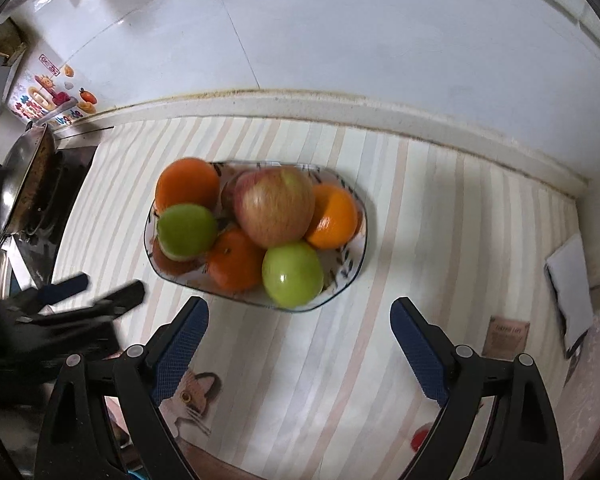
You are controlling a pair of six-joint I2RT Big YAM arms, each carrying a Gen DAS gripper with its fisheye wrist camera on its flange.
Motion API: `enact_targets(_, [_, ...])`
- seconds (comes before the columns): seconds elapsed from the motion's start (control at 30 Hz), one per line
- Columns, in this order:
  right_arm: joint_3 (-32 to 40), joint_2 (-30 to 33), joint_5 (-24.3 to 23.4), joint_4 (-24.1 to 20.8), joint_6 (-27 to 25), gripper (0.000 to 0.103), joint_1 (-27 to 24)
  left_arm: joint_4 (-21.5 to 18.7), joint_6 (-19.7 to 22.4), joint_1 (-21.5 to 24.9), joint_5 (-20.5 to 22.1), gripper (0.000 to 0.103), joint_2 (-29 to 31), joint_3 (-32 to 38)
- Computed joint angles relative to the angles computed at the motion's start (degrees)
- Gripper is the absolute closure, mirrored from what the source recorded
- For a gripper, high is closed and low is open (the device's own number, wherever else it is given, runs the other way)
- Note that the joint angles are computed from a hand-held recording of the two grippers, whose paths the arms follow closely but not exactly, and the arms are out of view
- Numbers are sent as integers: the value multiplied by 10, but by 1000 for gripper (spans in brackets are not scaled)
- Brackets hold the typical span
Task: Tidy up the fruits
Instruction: 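Withdraw both tools from the plate toward the cherry tomatoes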
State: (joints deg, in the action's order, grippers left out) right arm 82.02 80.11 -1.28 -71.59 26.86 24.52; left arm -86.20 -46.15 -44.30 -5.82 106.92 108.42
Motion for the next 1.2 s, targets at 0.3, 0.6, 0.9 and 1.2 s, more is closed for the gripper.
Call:
enact_targets(0.3, [-37,-67,66,-5,15,8,32,36,-41,-44,-71,17,-82,-63])
enact_targets(0.6, [-20,-150,136,-36,51,8,97,-11,-46,-106,-181,17,-149,-16])
enact_targets(0.9, [24,-188,225,-101,115,7,186,-14,-44,-150,-235,17,-197,-16])
enact_targets(1.2, [35,-208,279,-153,225,6,265,7,-34,-172,-221,17,-239,-57])
